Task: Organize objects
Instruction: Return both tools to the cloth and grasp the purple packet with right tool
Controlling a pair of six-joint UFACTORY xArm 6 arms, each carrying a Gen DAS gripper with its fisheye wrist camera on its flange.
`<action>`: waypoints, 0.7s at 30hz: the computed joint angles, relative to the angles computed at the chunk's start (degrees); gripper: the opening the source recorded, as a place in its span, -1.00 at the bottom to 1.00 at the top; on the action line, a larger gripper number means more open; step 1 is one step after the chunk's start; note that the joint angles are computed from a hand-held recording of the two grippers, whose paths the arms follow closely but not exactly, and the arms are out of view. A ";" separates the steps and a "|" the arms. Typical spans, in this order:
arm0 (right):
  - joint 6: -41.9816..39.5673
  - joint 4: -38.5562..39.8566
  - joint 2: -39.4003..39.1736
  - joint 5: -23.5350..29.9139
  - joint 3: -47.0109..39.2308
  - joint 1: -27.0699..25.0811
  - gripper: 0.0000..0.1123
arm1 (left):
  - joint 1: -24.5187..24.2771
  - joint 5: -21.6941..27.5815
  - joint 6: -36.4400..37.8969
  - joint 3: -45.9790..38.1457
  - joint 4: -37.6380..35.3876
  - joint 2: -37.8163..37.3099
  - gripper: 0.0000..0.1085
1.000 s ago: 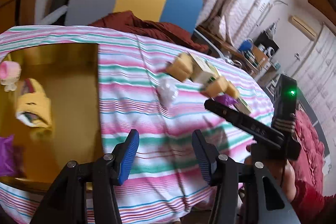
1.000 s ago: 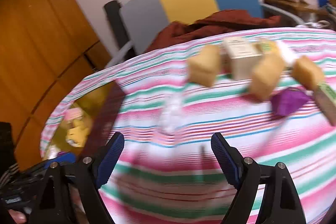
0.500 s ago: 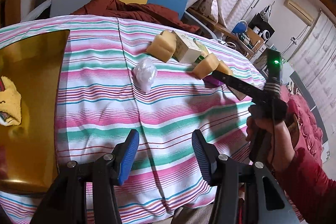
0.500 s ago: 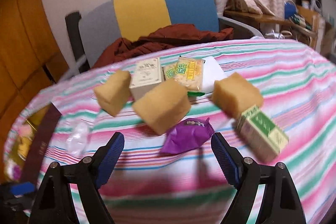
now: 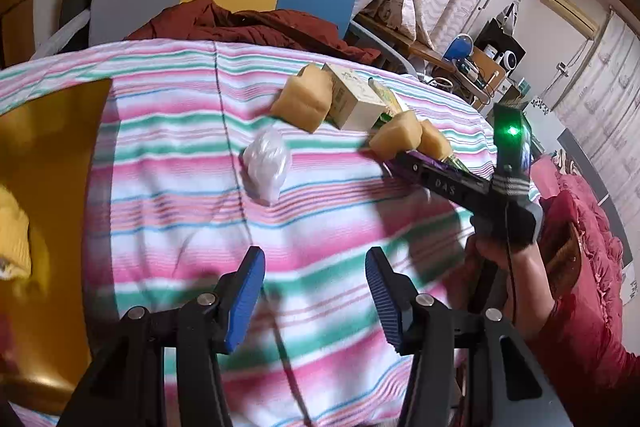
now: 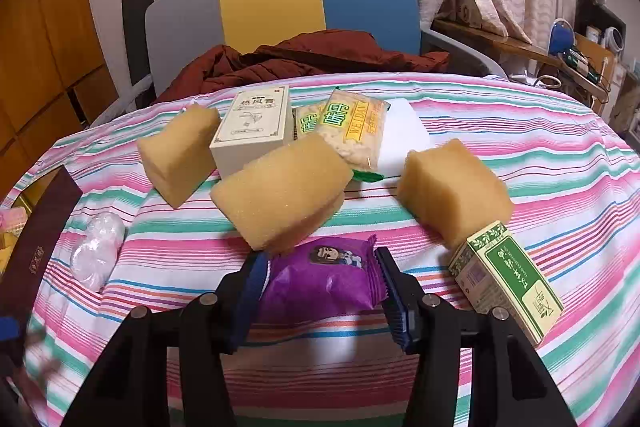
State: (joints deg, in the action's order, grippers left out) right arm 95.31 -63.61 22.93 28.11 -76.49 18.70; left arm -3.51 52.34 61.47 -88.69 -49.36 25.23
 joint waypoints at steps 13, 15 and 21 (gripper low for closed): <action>5.23 -2.71 -0.29 -2.53 1.41 -0.58 -0.06 | -5.75 -11.55 -6.61 -9.09 8.44 8.58 0.21; 4.69 -2.12 -0.03 -2.35 1.15 -0.54 -0.06 | -6.31 -11.17 -8.81 -12.73 10.39 11.11 0.21; 4.37 -2.27 0.11 -1.49 0.89 -0.25 -0.06 | -7.60 -11.71 -10.37 -19.08 11.98 16.64 0.21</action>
